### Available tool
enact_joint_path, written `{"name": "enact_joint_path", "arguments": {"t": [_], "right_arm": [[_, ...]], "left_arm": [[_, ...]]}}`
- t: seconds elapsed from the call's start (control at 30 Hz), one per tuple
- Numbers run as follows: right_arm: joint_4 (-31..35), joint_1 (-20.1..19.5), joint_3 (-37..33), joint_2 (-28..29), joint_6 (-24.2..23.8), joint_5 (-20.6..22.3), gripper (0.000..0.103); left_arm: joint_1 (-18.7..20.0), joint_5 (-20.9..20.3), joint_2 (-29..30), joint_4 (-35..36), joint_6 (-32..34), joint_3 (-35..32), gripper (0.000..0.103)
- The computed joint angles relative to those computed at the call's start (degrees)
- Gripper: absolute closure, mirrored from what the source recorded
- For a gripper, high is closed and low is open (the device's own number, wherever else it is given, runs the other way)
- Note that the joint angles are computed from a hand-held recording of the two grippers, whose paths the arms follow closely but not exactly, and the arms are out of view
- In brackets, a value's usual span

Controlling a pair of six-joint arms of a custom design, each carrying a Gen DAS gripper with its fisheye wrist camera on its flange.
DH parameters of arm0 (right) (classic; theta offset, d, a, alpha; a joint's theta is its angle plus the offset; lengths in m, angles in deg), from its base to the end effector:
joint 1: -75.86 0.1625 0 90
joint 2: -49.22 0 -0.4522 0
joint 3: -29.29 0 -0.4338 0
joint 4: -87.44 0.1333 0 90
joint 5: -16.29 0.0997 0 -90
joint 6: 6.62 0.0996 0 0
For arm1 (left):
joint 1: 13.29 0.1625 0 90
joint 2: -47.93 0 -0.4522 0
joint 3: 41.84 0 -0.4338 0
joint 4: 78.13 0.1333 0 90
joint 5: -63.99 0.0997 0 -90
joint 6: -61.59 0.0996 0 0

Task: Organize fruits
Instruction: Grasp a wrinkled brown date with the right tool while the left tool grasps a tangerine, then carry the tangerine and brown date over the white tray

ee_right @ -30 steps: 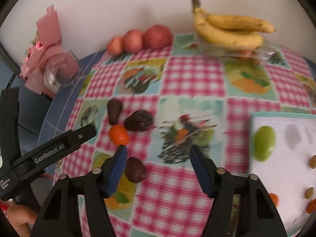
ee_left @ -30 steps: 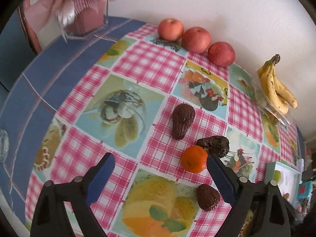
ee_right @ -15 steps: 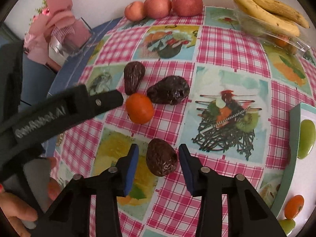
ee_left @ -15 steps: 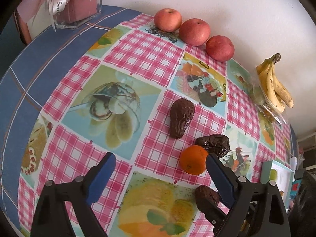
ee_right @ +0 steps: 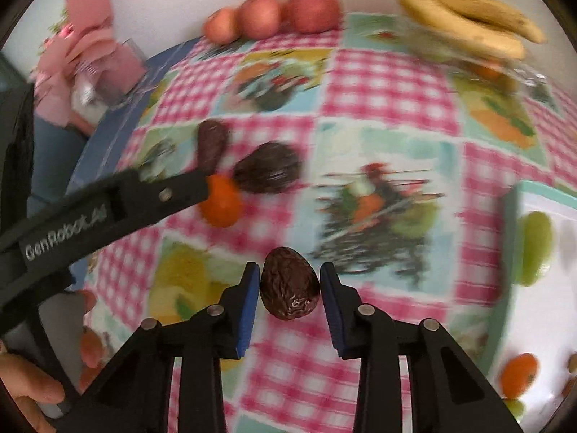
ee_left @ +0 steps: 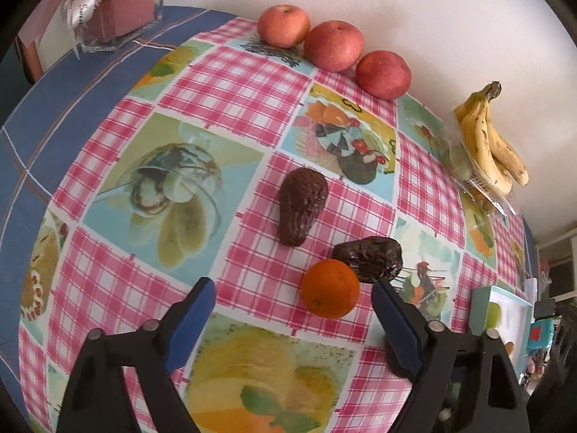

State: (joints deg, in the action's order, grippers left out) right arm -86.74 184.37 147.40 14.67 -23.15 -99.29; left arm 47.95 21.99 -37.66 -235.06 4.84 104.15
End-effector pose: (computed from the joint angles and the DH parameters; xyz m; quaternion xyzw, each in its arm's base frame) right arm 0.2513 -0.4661 -0.1009 0.2924 -0.9303 0.0091 0.2213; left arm 0.0106 -0.4115 0.1813 -0.2430 0.8794 -0.3139 0.2628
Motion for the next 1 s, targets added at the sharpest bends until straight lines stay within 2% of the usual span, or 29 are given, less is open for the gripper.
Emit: {"name": "enact_joint_path", "arguments": {"t": [0.1,0.27,0.43,0.63,0.83,1.0], "right_arm": [[-0.3,-1.7,0.3,-1.4,1.7,-0.2,0.067],[-0.3,-3.2,0.6,-3.1,2.9,0.9,0.067],[-0.6,-2.8,0.9,-3.9,2.6,1.5,0.067],[-1.0,-2.4,1.7,-5.4,2.5,2.7,0.067],[-2.5,-2.1,2.6,-8.0,2.6,4.2,0.067],[-4.8,-2.4,3.5,-10.7,2.0,3.1,0.067]], "left_arm": [[0.5,-1.2,1.3,-2.8,1.7,-0.3,0.022],[0.7,-1.8,3.1,-3.8,3.2,-1.0,0.041],[1.2,-3.0,4.4,-4.8,4.3,-1.5,0.063],[-0.4,-1.4,2.4,-2.4,2.8,-0.8,0.064],[-5.6,3.2,-4.0,2.9,-0.6,0.5,0.064],[-8.9,5.8,-6.8,7.6,-3.4,0.4,0.064]]}}
